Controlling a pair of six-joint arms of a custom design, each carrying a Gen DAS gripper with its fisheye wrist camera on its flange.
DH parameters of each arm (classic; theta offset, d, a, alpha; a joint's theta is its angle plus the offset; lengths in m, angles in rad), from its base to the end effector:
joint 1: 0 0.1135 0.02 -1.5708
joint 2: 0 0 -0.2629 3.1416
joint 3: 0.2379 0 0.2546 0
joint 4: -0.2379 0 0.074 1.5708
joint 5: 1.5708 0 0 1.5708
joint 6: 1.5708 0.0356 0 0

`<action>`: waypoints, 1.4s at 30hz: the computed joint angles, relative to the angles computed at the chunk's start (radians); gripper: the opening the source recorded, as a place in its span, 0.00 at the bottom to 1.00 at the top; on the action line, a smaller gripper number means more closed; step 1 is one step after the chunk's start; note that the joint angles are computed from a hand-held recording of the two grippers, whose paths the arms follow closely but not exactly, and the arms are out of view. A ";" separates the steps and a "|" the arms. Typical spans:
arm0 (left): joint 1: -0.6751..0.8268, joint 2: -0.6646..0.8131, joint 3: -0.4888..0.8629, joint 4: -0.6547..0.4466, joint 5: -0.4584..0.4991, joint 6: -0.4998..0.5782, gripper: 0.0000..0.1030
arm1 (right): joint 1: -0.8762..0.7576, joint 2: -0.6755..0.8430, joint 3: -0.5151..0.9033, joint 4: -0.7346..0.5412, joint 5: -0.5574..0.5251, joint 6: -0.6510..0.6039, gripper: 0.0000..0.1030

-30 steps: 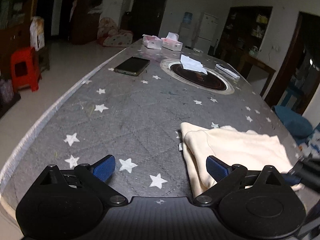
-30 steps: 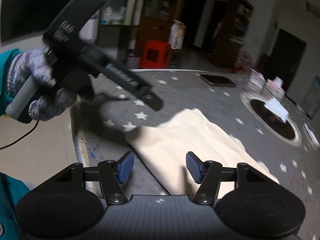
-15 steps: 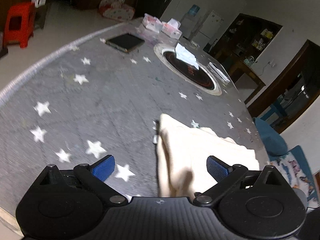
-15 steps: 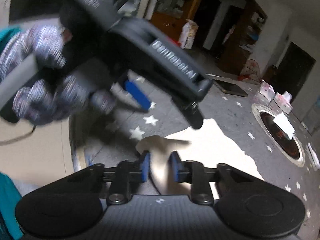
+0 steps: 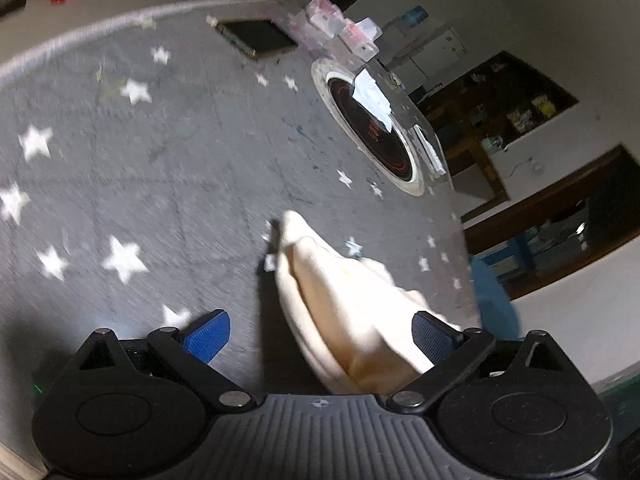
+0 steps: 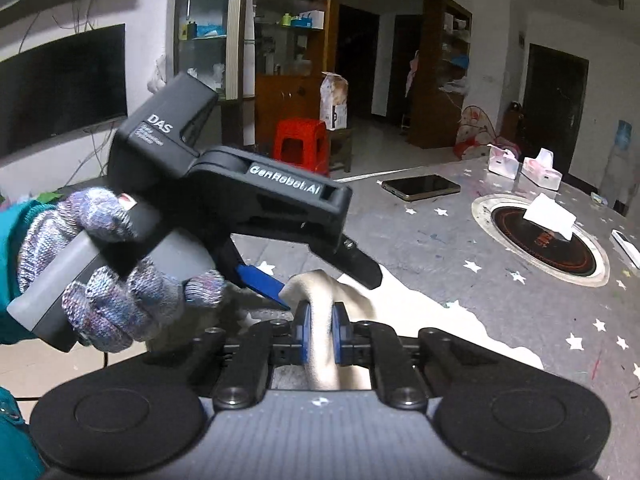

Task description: Fold clothes

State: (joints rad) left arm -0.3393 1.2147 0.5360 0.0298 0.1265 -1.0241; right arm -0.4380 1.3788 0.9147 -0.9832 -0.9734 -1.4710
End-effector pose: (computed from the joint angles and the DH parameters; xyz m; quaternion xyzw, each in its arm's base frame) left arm 0.2302 -0.0860 0.1852 -0.2736 0.8514 -0.3237 0.3090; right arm 0.2203 -0.0707 0.2212 -0.4608 0.7529 0.2253 0.4125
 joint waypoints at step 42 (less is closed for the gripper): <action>-0.084 0.189 0.158 -0.074 -0.057 0.187 0.22 | -0.208 0.483 0.281 0.474 0.150 0.657 0.36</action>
